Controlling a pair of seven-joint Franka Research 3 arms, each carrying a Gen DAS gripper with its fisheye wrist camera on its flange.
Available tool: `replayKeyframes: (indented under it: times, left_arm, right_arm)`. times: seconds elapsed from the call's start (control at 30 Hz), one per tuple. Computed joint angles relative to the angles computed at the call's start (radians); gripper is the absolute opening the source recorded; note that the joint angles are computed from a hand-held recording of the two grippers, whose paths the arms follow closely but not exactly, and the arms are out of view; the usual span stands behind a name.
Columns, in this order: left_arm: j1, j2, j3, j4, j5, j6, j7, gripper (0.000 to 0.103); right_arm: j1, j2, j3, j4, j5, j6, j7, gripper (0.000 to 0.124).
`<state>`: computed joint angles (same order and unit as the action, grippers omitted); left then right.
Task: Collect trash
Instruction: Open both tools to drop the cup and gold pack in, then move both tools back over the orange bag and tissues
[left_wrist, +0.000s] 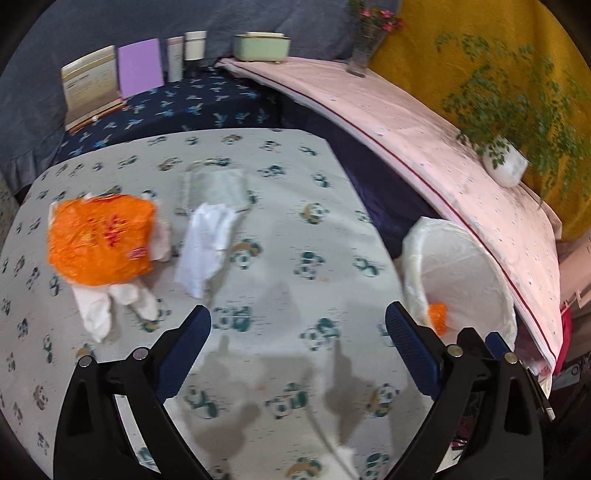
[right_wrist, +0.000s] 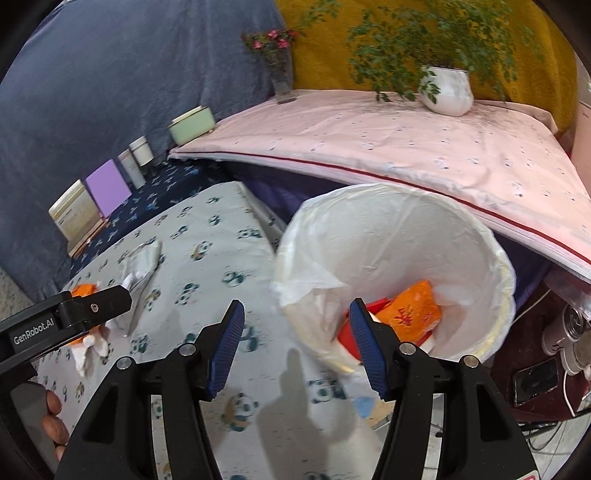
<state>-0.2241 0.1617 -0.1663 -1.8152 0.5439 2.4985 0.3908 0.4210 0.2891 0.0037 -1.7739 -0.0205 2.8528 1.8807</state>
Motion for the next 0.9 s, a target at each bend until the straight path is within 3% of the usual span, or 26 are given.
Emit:
replayKeyframes:
  times: [0.53,0.9]
  left_arm:
    - [0.106,-0.247,0.000,-0.318,0.010,0.010,-0.127,0.091]
    - [0.171,-0.327,0.000,-0.407,0.013,-0.018,-0.148,0.091]
  right_arm:
    - [0.077,0.028,0.052,0.056,0.000,-0.058,-0.071,0.057]
    - [0.127,0.098,0.066,0.150,0.004,-0.111,-0.102,0.057]
